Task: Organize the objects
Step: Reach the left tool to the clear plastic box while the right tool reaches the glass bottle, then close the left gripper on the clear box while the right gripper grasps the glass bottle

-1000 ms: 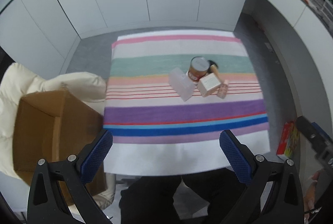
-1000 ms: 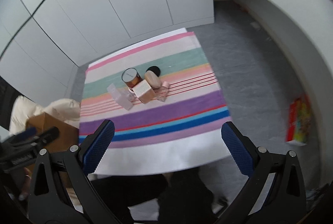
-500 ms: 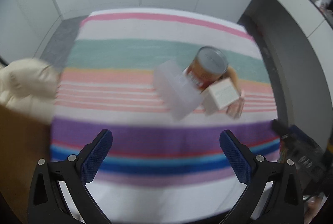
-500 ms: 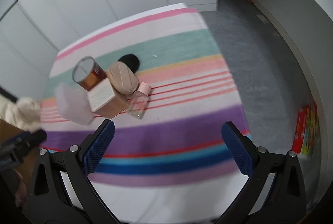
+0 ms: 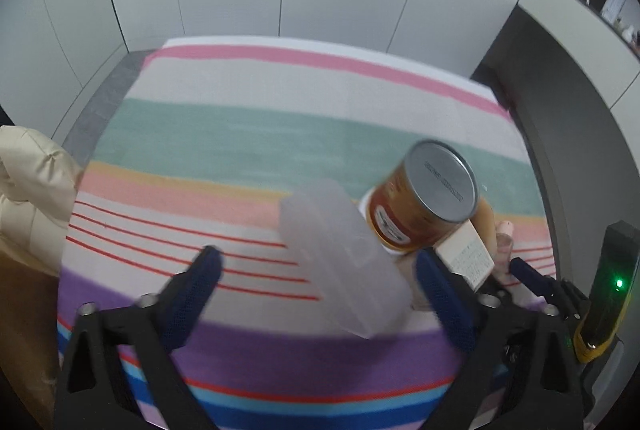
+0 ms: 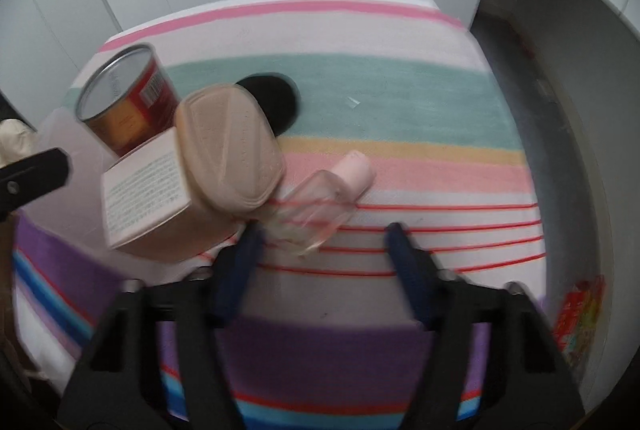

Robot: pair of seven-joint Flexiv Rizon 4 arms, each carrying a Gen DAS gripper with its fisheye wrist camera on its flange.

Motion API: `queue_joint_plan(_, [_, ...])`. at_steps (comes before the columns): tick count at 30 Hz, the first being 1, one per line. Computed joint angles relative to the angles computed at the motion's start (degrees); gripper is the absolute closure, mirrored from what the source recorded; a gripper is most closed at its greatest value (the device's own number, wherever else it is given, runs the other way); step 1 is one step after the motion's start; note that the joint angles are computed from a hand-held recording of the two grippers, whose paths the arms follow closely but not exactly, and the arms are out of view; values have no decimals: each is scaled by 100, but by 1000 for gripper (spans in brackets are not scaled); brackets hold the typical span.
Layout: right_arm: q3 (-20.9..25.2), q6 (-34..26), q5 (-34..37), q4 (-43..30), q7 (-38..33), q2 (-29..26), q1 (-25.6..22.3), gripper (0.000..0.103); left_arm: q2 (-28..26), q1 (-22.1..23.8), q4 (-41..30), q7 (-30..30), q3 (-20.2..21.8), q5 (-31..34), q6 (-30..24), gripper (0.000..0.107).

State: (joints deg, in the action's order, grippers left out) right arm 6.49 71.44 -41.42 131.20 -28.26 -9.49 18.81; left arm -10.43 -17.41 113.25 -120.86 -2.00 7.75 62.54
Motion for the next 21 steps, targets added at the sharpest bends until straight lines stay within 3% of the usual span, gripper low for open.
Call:
queue_joint_plan(2, [-25, -40, -59, -19, 91, 9, 10, 70, -20, 67, 88, 146, -29, -155, 130, 21])
queue_joint_plan(4, [26, 25, 135, -20, 21, 23, -42, 71, -68, 138, 160, 349, -77, -417, 164, 37])
queue_joint_plan(6, [61, 112, 282, 13, -22, 50, -62, 71, -158, 104, 70, 281, -33, -385, -66, 65])
queue_joint_plan(10, [168, 165, 691, 18, -215, 76, -62, 71, -110, 173, 310, 512, -67, -686, 177, 71])
queue_joint_plan(13, [228, 105, 839, 70, -133, 175, 19, 71, -92, 69, 191, 250, 70, -281, -1, 71])
queue_joint_plan(18, [358, -47, 1274, 27, -264, 324, 61, 72, -36, 80, 149, 154, 74, -176, -171, 71])
queue_joint_plan(21, [388, -255, 1314, -19, -247, 411, 95, 72, -46, 25, -19, -67, 111, 154, -419, 78])
